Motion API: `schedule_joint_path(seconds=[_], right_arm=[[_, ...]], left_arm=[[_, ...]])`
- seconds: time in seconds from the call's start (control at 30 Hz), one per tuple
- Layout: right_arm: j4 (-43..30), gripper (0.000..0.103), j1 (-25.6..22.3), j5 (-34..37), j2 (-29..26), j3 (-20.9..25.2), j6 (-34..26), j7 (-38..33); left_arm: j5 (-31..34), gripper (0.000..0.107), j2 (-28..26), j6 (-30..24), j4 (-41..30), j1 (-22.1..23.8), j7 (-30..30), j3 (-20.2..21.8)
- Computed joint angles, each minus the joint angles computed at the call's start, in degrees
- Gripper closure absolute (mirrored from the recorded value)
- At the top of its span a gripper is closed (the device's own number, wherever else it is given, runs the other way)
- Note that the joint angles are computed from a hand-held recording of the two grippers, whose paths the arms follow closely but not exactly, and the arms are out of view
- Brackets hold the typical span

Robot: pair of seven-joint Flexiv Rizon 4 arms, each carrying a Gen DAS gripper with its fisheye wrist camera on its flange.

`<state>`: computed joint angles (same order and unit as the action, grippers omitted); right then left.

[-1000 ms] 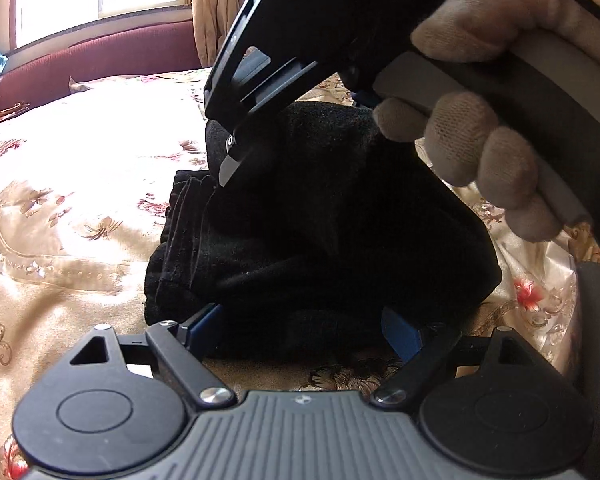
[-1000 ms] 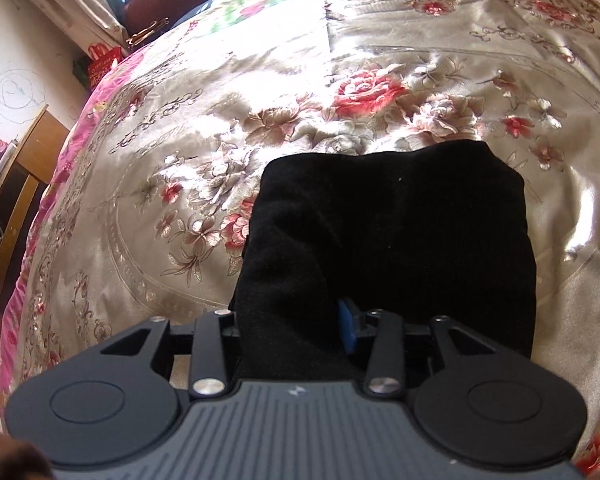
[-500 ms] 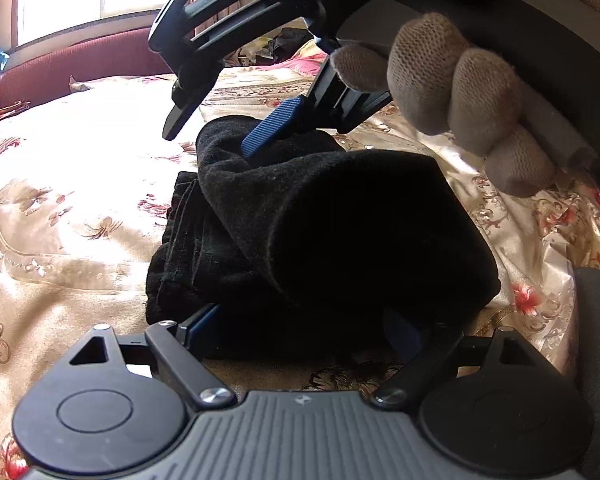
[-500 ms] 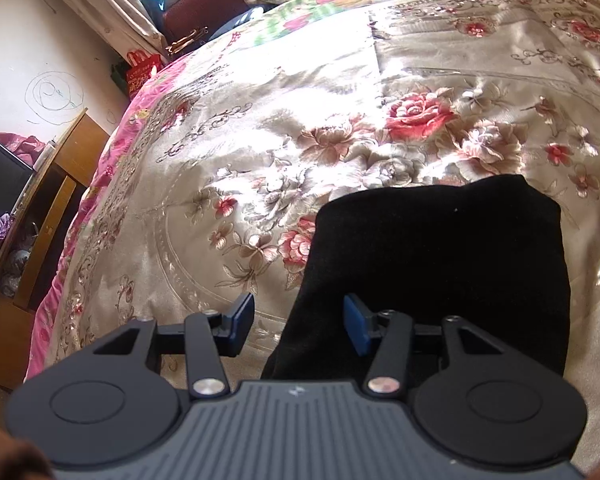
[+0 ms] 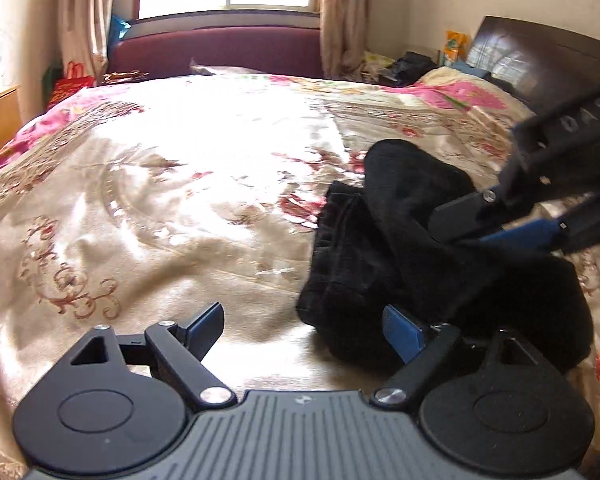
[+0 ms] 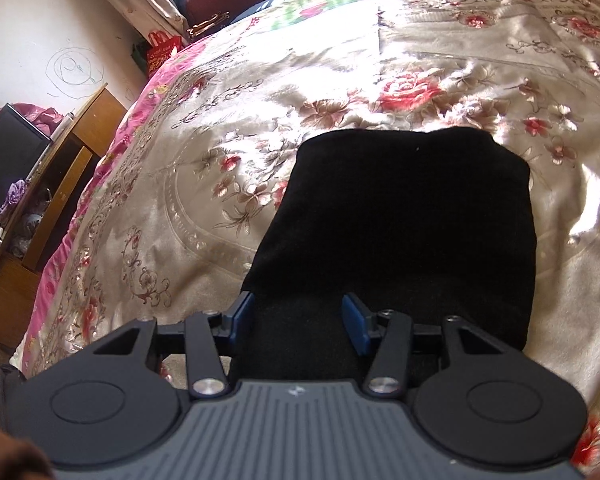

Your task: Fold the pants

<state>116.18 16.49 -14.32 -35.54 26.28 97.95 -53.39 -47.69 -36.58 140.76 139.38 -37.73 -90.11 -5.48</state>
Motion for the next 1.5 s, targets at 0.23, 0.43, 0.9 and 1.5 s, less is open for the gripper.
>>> schedule_joint_path(seconds=[0.23,0.43,0.9,1.5], right_arm=[[-4.4,0.05,-2.2,-1.0,-6.1,3.3,2.6,0.4],[-8.9,0.05,0.7,-2.1,-7.6,-0.5,3.4,2.5],[-7.7,0.05,-5.0,-3.5,-8.5,4.0,5.1,-1.5],[11.4,0.039,7.3,-5.2,-1.6,-11.6,21.6,-14.7]], left_arm=[[-5.4,0.008,-0.5,-1.0,-0.3,-0.7,-1.2,0.2],[-6.3,0.008,-1.6,3.5,-0.9,-1.2,-1.0,-0.1],[-5.9,0.008,-2.3,9.2,-0.2,0.3,-4.4,-1.4],[-32.9,0.004,-8.1,1.5,-25.9,-1.4,49.9,-9.1]])
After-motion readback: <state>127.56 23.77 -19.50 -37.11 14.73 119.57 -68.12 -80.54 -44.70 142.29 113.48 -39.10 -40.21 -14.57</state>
